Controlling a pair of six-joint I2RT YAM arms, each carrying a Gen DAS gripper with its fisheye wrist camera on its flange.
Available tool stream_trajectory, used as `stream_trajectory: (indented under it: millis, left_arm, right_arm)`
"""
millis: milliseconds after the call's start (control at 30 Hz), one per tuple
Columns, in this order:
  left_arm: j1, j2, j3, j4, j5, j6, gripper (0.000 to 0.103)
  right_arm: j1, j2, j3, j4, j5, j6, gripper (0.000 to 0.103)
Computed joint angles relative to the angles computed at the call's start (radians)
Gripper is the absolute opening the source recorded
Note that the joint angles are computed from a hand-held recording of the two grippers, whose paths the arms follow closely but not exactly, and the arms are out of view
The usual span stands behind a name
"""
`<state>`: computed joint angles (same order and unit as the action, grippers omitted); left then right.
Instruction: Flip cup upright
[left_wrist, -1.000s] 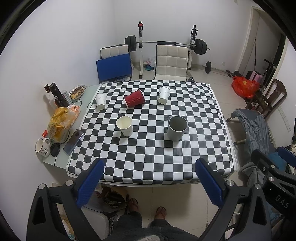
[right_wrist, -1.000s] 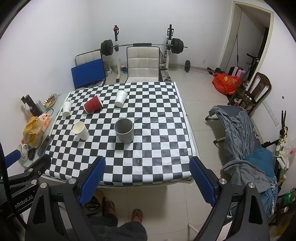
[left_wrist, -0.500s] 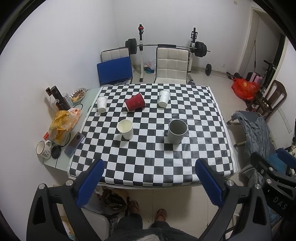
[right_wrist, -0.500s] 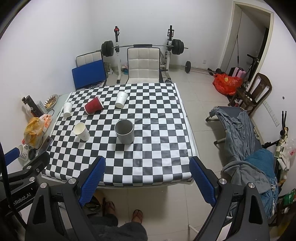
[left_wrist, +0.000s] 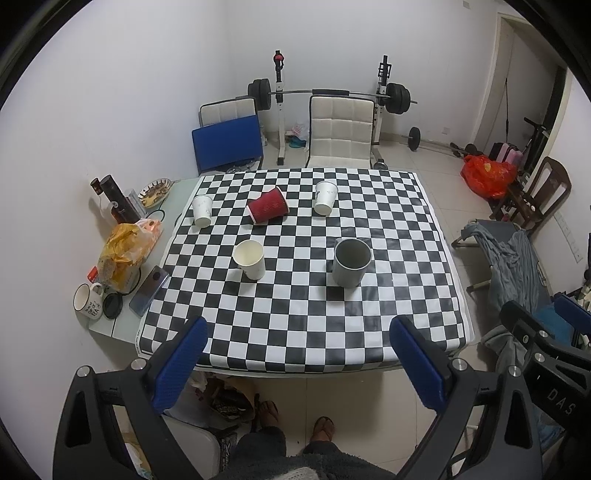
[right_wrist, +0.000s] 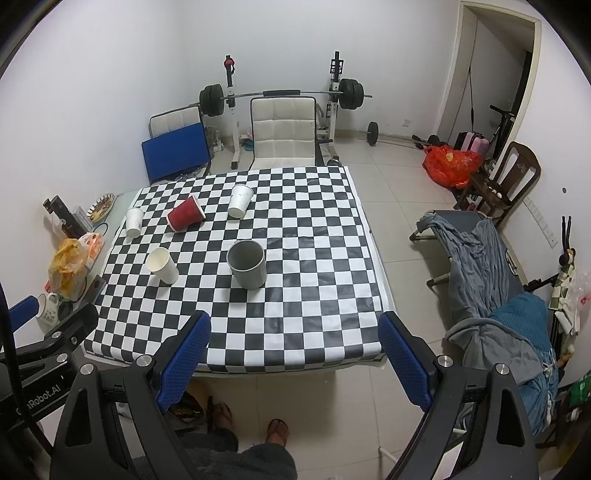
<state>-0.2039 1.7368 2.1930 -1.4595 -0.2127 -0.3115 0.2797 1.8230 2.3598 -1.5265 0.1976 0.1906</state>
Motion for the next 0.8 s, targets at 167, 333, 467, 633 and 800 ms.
stream_trajectory:
  millis: [167,333,467,633,800]
  left_arm:
    - [0.0,-0.003,-0.005,0.003,-0.001,0.003,0.101]
    - [-0.002,-0.005,-0.009,0.004,-0.003,0.003,0.101]
    - [0.001,-0.008,-0.013,0.006,0.001,0.007,0.101]
    - [0.001,-0.011,-0.019,0.01,0.002,0.009,0.101]
    - [0.001,-0.016,-0.026,0.014,0.001,0.013,0.101]
  right_arm:
    - [-0.001,-0.004,-0.004,0.002,-0.001,0.0,0.093]
    - [-0.002,-0.007,0.003,-0.006,-0.002,0.0,0.093]
    - [-0.002,-0.01,-0.012,0.006,-0.001,0.0,0.093]
    - [-0.001,-0.015,-0.016,0.005,0.001,0.001,0.093]
    - [-0.002,-0.018,-0.016,0.003,0.001,0.001,0.093]
